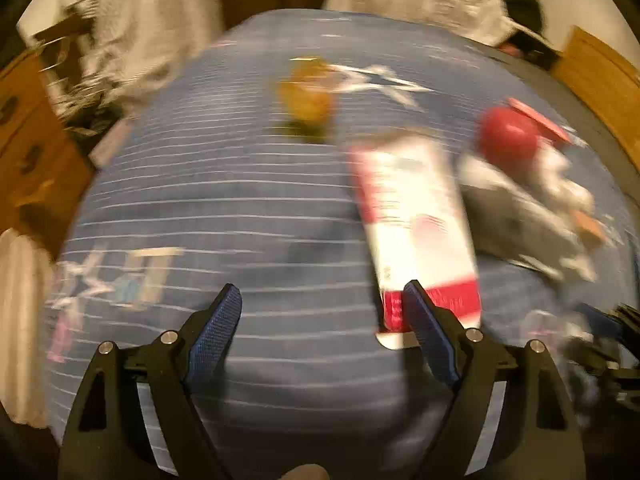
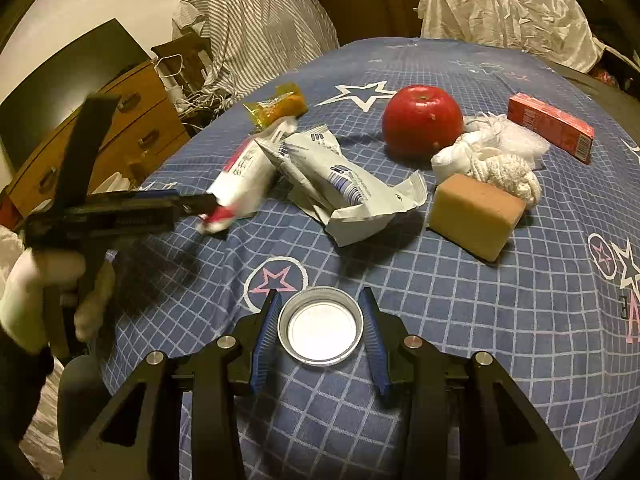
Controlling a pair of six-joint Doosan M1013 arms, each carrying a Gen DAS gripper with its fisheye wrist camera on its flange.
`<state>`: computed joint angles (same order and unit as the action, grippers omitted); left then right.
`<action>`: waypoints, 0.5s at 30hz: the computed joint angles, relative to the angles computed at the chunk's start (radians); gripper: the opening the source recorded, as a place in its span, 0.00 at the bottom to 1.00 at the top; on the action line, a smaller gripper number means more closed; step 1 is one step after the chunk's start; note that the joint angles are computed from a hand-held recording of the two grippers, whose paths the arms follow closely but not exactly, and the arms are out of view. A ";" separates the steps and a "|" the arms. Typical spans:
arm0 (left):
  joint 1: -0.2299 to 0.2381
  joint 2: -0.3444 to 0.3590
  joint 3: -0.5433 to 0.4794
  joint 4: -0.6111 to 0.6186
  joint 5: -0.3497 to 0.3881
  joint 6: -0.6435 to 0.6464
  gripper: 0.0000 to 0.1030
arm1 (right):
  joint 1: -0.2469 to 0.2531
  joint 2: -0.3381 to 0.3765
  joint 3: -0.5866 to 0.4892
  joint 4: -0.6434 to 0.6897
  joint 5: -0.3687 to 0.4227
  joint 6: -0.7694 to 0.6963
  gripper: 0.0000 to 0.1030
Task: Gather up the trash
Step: 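Grasp the white-red medicine box with the left tool while the right tool grasps the clear round lid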
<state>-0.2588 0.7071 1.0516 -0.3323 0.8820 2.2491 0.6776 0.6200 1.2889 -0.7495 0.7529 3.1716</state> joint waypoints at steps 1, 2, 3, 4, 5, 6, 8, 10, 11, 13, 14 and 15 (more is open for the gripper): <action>0.006 0.009 -0.017 0.018 -0.003 -0.027 0.79 | 0.002 0.001 -0.002 -0.003 0.002 0.001 0.40; 0.011 0.019 -0.037 0.055 -0.012 -0.072 0.79 | 0.004 0.002 -0.003 -0.005 0.006 -0.001 0.40; 0.014 0.026 -0.053 0.080 -0.018 -0.100 0.79 | 0.006 0.003 -0.007 -0.007 0.012 -0.006 0.40; 0.020 0.032 -0.070 0.079 -0.014 -0.110 0.79 | 0.010 0.005 -0.010 -0.008 0.020 -0.010 0.40; 0.025 0.034 -0.083 0.053 0.001 -0.090 0.79 | 0.014 0.008 -0.016 -0.010 0.032 -0.018 0.40; 0.028 0.031 -0.084 0.023 0.007 -0.055 0.79 | 0.018 0.010 -0.020 -0.013 0.041 -0.022 0.40; 0.026 0.015 -0.064 -0.033 0.000 0.041 0.80 | 0.020 0.011 -0.022 -0.015 0.048 -0.026 0.41; 0.021 0.014 -0.070 -0.090 0.040 0.107 0.81 | 0.022 0.010 -0.023 -0.014 0.055 -0.029 0.40; 0.018 0.018 -0.077 -0.110 0.064 0.116 0.82 | 0.023 0.010 -0.024 -0.012 0.058 -0.032 0.40; 0.011 0.026 -0.092 -0.133 0.106 0.124 0.82 | 0.026 0.009 -0.026 -0.014 0.074 -0.035 0.40; 0.004 0.029 -0.094 -0.133 0.112 0.127 0.83 | 0.028 0.009 -0.028 -0.017 0.084 -0.035 0.40; -0.001 0.024 -0.085 -0.131 0.106 0.137 0.83 | 0.030 0.009 -0.028 -0.022 0.094 -0.030 0.40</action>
<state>-0.2600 0.7311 0.9670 -0.4636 0.9879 2.3858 0.7075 0.6291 1.2607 -0.7711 0.8467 3.1413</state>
